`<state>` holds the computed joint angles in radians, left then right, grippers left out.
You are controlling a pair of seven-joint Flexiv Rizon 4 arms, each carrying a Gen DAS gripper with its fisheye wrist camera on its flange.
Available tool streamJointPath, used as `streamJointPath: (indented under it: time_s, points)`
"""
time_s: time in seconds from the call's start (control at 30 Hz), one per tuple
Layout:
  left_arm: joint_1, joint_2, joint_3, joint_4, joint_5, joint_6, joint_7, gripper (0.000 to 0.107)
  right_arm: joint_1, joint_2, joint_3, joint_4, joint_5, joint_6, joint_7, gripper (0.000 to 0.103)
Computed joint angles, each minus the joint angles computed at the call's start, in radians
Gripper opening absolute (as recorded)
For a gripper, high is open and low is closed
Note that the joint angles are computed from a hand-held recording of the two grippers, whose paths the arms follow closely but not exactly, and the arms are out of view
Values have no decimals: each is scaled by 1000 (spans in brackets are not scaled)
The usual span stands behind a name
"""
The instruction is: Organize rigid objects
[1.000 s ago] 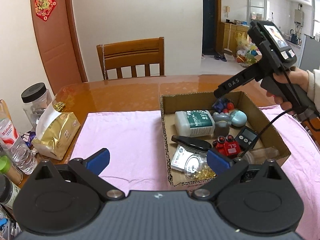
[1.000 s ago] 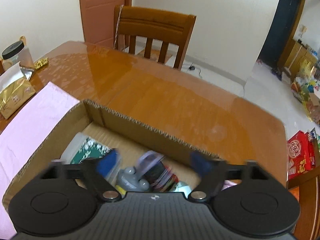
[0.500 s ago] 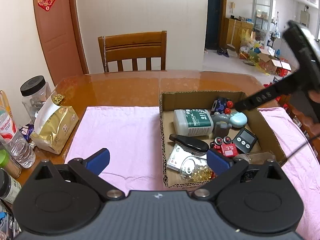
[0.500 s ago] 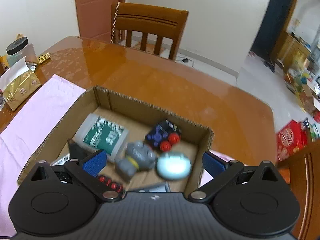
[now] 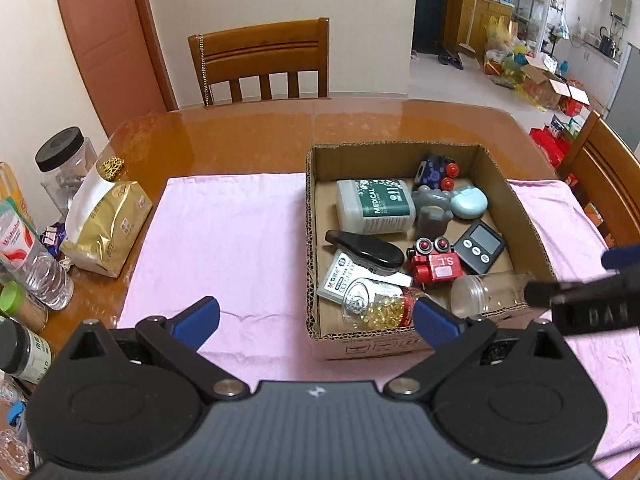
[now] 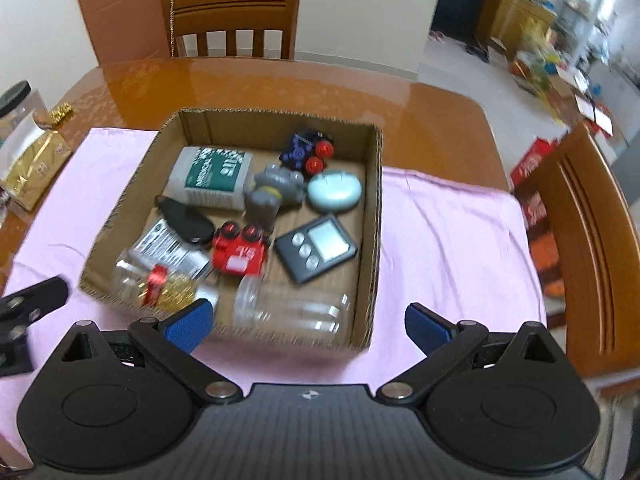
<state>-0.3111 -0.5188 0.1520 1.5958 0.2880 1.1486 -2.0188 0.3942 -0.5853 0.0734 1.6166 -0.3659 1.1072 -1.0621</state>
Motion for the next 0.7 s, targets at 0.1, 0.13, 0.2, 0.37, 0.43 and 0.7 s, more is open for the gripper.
streamJointPath:
  time_s: [0.1,0.13,0.2,0.37,0.43,0.7]
  points:
    - [-4,7,0,-9,3,-20,4,102,25,38,-27,52,-22,12,68,103]
    - [-6,10,1,-13,7,-27,4,102,29,48,-33,65,-30,16,88,103]
    - [-6,13,-1,-18,13,-38,6,102,32,61,-38,81,-43,24,120,103]
    - [-5,21,-9,-21,23,-47,7,102,31,84,-40,105,-80,41,164,103]
    - [-4,23,-11,-22,24,-53,6,102,30,89,-37,111,-89,47,173,103]
    - [-3,30,-14,-19,35,-60,-9,102,26,101,-33,126,-114,60,193,103]
